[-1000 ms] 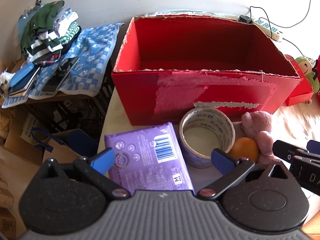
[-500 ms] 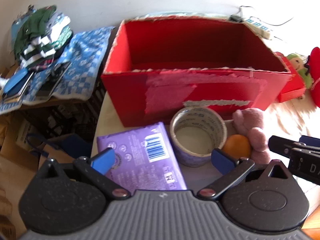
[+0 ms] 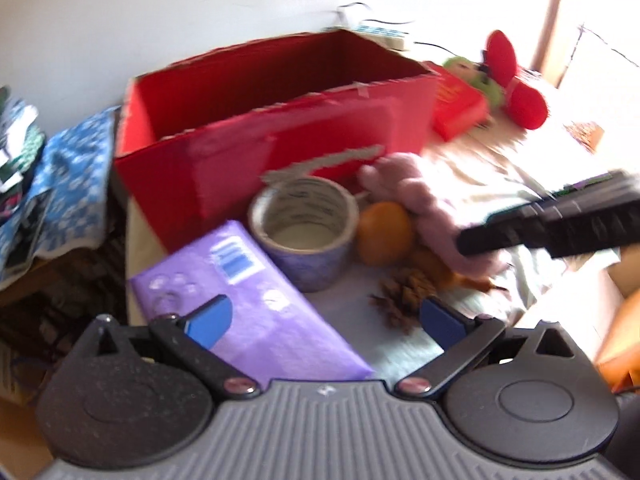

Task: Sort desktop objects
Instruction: 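Close the right gripper on the pine cone, then lift the pine cone into the red box and open the right gripper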

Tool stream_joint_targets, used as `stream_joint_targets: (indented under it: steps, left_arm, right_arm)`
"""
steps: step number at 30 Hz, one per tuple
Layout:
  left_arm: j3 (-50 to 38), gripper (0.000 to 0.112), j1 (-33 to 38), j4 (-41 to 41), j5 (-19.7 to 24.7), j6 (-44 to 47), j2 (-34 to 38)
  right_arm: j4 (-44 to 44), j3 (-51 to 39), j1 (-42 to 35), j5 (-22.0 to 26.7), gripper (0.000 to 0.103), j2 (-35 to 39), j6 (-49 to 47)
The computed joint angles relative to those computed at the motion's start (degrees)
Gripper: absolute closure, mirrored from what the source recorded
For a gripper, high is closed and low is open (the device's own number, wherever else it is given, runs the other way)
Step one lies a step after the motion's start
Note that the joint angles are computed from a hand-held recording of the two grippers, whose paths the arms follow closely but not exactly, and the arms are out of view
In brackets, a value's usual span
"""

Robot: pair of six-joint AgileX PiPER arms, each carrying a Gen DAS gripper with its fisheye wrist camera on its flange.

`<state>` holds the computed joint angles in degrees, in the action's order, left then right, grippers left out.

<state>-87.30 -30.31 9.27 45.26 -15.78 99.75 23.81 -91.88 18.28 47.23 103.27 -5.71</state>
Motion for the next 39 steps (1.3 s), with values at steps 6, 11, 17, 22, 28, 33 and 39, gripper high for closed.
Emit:
stream_joint_targets:
  steps: [6,11,17,22,28,33,39]
  left_arm:
    - [-1.5,0.02,-1.6,-4.9,-1.9,7.1,1.9]
    - [-3.5,0.031,-2.8,-8.8,-2.1,14.2,4.6]
    - [-7.8,0.042,-2.4,-11.0,1.1,15.6,10.0]
    - [-10.6,0.055,-1.9,-12.4,3.8,14.4,13.2]
    - [-12.4,0.06,-3.6,-8.5,4.3,11.1,15.0]
    - [-12.7,0.068,-3.4,-8.6,4.5,9.9,14.8]
    - [-13.8,0.069,-5.1,-4.6,5.3,5.8,12.1]
  right_arm:
    - [-6.5,0.9,1.3,-1.8,0.064,-0.5,4.6]
    - [6.0,1.4,-1.2,-1.4,0.066,-0.7,-4.6]
    - [9.6,-3.4,-1.1,3.9,0.071,4.7,-6.4]
    - [7.8,-7.2,-1.5,8.2,0.072,9.6,-0.6]
    - [8.6,-7.8,-2.4,9.9,0.067,10.9,1.1]
    - [10.9,-8.0,-4.0,11.2,0.069,11.2,0.3]
    - [13.3,-9.4,-5.5,12.5,0.069,9.9,-3.6]
